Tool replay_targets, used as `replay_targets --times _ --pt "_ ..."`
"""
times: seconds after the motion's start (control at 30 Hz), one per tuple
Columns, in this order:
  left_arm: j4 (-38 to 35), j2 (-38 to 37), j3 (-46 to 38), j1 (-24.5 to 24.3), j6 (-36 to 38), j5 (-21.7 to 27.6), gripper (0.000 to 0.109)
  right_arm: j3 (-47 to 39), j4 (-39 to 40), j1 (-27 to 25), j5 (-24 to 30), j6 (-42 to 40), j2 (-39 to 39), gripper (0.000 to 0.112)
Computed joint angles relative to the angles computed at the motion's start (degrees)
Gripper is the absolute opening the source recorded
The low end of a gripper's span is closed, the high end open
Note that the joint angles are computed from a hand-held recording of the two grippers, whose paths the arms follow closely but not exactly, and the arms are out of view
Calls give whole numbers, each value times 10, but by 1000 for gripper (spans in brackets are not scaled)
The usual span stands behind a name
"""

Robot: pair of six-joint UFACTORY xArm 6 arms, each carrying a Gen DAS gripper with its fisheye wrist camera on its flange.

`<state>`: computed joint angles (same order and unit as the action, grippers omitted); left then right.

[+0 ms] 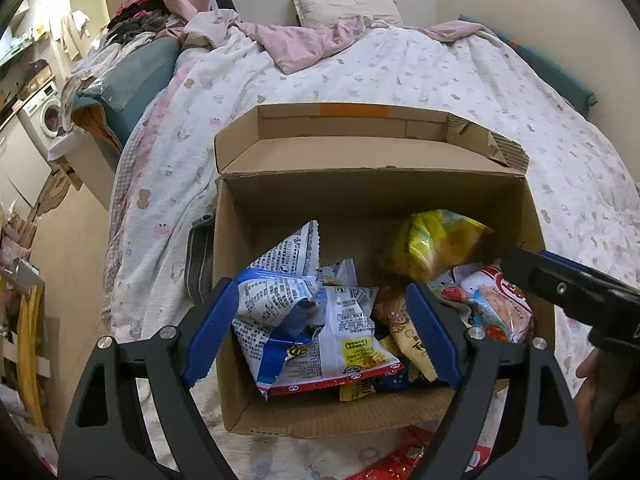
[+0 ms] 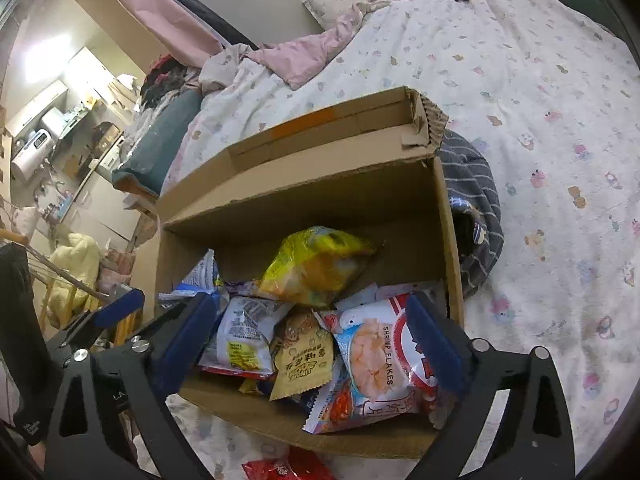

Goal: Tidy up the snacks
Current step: 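Open both grippers to drop the chip bag and yellow bag into the box, then lower the left gripper onto the red bag and grasp it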

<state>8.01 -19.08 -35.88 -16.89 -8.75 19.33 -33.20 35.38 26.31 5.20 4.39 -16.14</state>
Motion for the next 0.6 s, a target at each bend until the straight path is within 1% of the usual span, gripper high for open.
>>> replay_targets --times 0.1,0.17,0.23,0.4,0.5,0.57,0.6 --pt "-7 -3 1 0 5 2 83 2 -13 -3 1 11 -2 99" --pt "-6 -3 1 1 4 4 83 -1 10 -3 5 -6 -1 99" --pt "-4 -2 0 1 3 7 83 -3 13 -3 8 -10 0 99" --pt "5 -5 0 2 -5 9 83 2 -36 -8 13 18 -6 99" --pt "-12 -22 11 5 2 15 83 12 -24 -5 11 18 -23 99" --pt "-31 -39 23 5 15 19 83 24 -47 -5 6 41 -38 99" --pt "-29 -45 28 5 15 21 83 30 -60 -6 5 54 -45 99"
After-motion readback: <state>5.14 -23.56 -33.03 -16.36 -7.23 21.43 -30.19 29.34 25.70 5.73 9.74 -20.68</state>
